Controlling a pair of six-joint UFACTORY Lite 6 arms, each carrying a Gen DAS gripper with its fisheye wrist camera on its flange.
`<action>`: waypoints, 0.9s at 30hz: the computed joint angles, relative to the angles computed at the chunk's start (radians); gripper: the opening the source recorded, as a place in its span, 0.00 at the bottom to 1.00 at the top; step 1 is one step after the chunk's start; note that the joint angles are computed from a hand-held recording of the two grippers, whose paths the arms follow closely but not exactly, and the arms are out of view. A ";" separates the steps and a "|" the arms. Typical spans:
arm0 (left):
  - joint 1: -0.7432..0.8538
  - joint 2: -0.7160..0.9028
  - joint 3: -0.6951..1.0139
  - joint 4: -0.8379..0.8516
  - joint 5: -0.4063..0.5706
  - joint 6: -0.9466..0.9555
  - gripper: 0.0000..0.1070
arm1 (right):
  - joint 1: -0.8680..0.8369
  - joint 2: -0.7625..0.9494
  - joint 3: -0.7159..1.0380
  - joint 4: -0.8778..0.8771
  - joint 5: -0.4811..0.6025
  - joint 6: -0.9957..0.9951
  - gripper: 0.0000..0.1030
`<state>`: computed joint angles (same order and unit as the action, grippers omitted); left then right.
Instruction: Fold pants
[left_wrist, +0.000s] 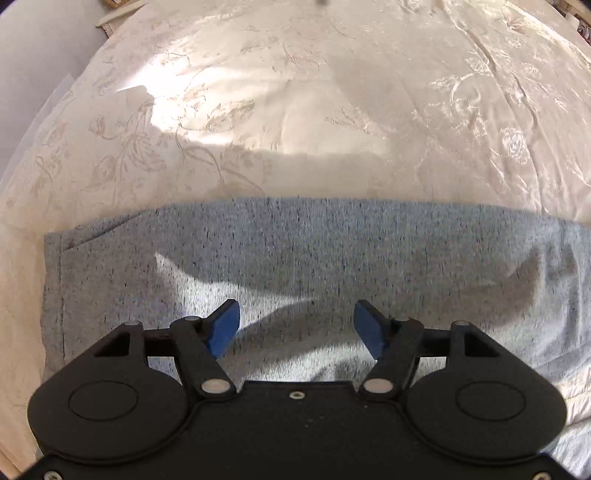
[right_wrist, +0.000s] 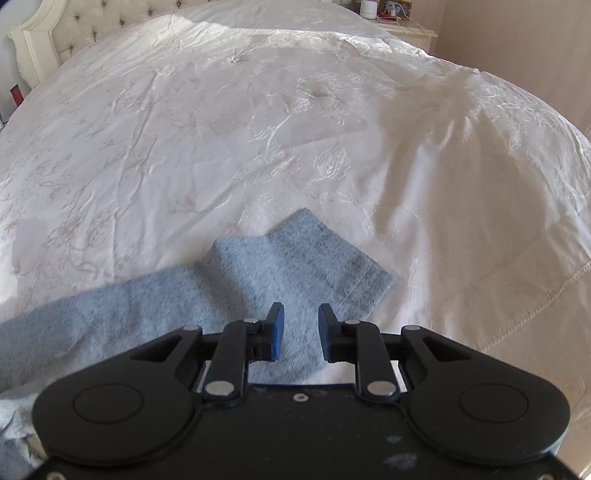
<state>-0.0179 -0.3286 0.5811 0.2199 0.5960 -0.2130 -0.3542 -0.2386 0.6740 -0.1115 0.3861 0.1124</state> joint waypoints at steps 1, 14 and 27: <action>-0.027 0.045 0.017 0.047 -0.017 -0.070 0.65 | -0.013 0.080 0.045 -0.006 -0.038 -0.010 0.21; -0.100 0.469 0.134 0.359 -0.129 -0.555 0.79 | -0.112 0.834 0.661 0.361 -0.122 -0.486 0.22; -0.259 0.433 0.082 0.595 -0.066 -0.826 0.81 | -0.137 0.979 0.784 0.490 -0.025 -0.737 0.03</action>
